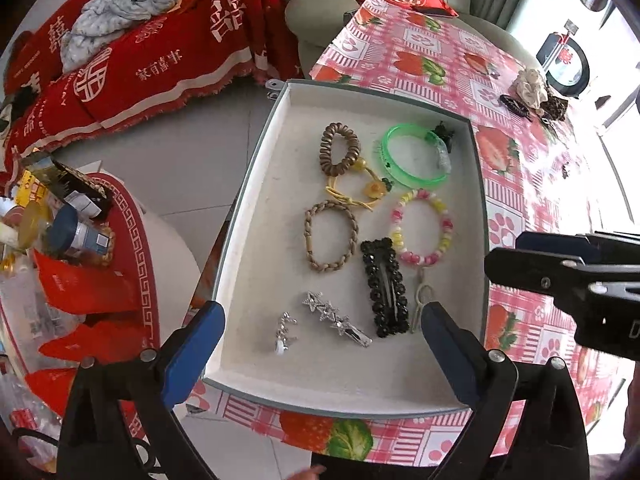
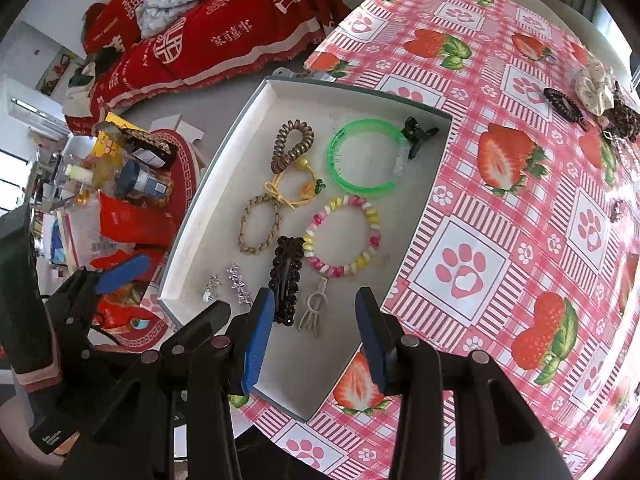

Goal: Organize jewelry

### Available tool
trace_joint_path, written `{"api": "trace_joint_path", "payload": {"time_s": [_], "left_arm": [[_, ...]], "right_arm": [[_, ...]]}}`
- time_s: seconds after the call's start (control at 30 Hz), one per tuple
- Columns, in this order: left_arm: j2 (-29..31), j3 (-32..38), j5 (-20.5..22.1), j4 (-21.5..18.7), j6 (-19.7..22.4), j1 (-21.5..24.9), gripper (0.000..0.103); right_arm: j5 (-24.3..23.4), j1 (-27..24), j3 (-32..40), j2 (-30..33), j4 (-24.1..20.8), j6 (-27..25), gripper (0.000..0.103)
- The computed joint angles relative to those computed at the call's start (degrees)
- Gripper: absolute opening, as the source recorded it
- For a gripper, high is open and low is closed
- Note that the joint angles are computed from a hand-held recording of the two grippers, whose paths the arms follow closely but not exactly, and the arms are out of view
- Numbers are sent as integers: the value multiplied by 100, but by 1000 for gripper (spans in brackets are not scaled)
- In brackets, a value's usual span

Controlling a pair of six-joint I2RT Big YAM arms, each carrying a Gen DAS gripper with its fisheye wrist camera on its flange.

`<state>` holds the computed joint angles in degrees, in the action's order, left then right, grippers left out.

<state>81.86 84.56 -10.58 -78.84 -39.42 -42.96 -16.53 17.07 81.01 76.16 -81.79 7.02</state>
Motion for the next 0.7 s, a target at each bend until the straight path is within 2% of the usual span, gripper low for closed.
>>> {"api": "trace_joint_path", "payload": {"time_s": [0.13,0.23,0.3,0.37,0.63,0.7], "left_arm": [[-68,80,-10,-218,-89,-54,103],[-151,150,-79,-438,-191,-61,103],[-246,192,-152,-564,-280,-65,103],[-334,248,-253,-675,-363,-69,103],[-547,674,-656,-1196,-617,-104,103],[-477,875,-712,-1398,-625,-153,103]], "right_arm": [[24,-28,64,-41,-101,13,48],[20,-59,150,-74,-177,47,64],[46,-62,224,-104,-235,53,70],[139,-33,311,-120,-322,51,82],[642,100,696,-208,-698,-45,89],[725,114,769,-246,-744,-50,103]]}}
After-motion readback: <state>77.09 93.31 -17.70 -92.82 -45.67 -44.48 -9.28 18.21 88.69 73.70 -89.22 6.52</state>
